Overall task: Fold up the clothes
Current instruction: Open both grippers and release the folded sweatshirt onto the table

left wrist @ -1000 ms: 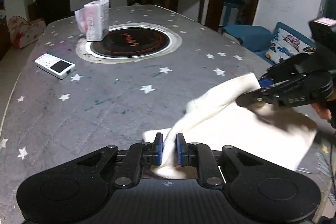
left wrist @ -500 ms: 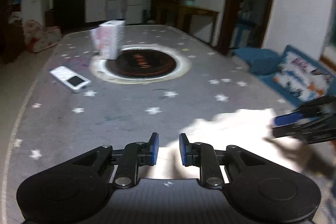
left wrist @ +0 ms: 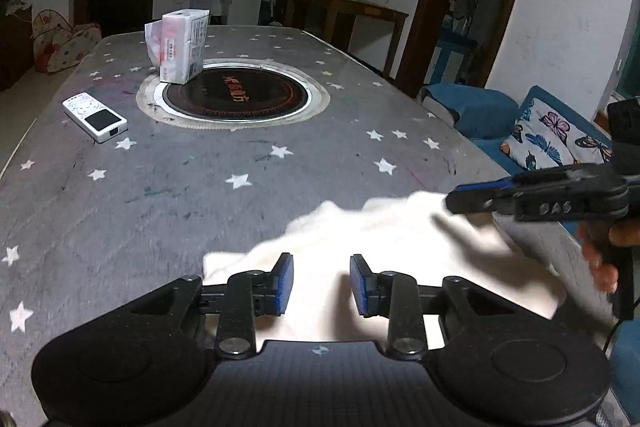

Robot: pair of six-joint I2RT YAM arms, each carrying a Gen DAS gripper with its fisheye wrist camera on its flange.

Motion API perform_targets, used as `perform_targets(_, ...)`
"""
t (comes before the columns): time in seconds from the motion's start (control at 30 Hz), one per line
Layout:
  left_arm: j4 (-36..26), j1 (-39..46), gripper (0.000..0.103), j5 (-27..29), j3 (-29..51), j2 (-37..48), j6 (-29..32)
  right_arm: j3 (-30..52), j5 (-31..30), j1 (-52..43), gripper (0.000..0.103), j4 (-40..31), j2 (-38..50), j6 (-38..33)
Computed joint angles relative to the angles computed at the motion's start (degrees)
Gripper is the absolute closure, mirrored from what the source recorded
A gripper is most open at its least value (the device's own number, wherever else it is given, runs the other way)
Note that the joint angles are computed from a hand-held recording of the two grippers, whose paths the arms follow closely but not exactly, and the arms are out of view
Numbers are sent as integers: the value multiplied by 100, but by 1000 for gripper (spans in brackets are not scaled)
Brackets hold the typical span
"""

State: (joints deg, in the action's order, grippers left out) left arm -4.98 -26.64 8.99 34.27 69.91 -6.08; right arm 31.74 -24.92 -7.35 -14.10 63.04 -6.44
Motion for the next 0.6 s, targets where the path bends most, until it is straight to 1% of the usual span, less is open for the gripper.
perform_targets(0.17,208,143,69,67,202,593,-122,118,558,598,84,628,859,400)
perform_targets(0.2,245,173,69,88,224,680,-136,115,579,598,86,712,955,454)
perform_targets(0.27,327,211,68,113,227,770,-142,133,602,560,86,709,971,479)
perform_targets(0.33,332,214,68,133,214,734,-181,121,668,533,85,593,807,415)
perform_targets(0.4,302,185,66,115,193,656,-227,86,542,411,85,335,491,250)
perform_targets(0.5,252,-66,65,-158,62,305,-203,-5,346,299,85,-200,-127,-72)
perform_targets(0.57,236,-342,61,-373,-64,-4,-203,-103,367,320,85,-555,-580,-299)
perform_targets(0.6,219,-487,61,-479,-113,-134,-228,-163,423,348,85,-705,-791,-381)
